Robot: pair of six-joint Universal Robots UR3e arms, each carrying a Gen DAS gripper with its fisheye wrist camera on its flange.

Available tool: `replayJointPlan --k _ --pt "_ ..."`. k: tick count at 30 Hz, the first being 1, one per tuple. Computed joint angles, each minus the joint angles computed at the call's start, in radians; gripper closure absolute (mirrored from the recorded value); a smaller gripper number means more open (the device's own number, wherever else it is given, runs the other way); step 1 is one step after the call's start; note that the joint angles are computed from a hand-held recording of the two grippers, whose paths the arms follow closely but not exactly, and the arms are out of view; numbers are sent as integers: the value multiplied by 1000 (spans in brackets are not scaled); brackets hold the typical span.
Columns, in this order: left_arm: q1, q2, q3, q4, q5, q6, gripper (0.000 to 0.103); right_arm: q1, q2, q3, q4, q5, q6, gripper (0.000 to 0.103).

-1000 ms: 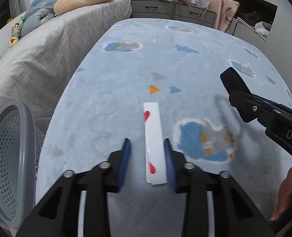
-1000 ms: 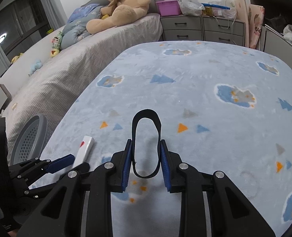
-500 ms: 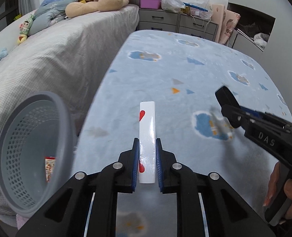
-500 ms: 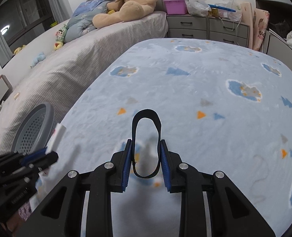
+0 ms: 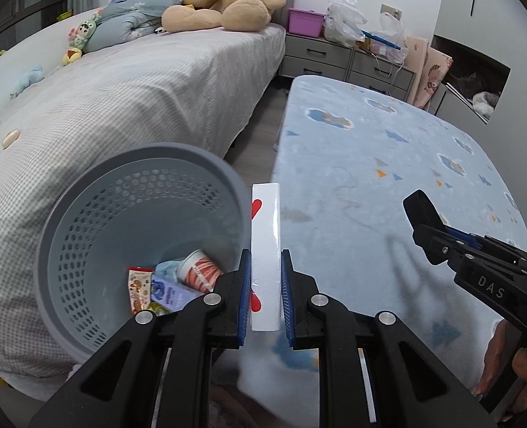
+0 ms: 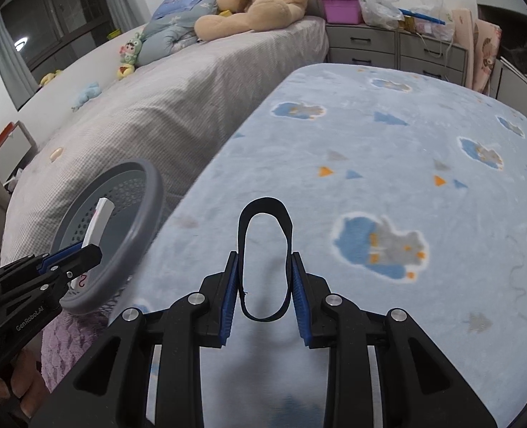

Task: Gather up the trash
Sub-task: 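Carry hair tie and stick over the basket and open both grippers to drop them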

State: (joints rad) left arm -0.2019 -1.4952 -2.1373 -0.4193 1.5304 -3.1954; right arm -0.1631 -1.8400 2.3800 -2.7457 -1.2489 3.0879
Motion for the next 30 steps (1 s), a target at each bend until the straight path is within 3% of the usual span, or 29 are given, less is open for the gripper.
replayJointPlan --k 6,14,30 --pt "183 124 -102 -29 -96 108 87 215 146 -158 -37 -106 111 74" --pt "436 225 -158 -87 -212 249 87 426 370 -413 -27 -171 180 74" --pt "590 151 -147 -59 -266 313 87 560 635 -724 32 -186 201 74"
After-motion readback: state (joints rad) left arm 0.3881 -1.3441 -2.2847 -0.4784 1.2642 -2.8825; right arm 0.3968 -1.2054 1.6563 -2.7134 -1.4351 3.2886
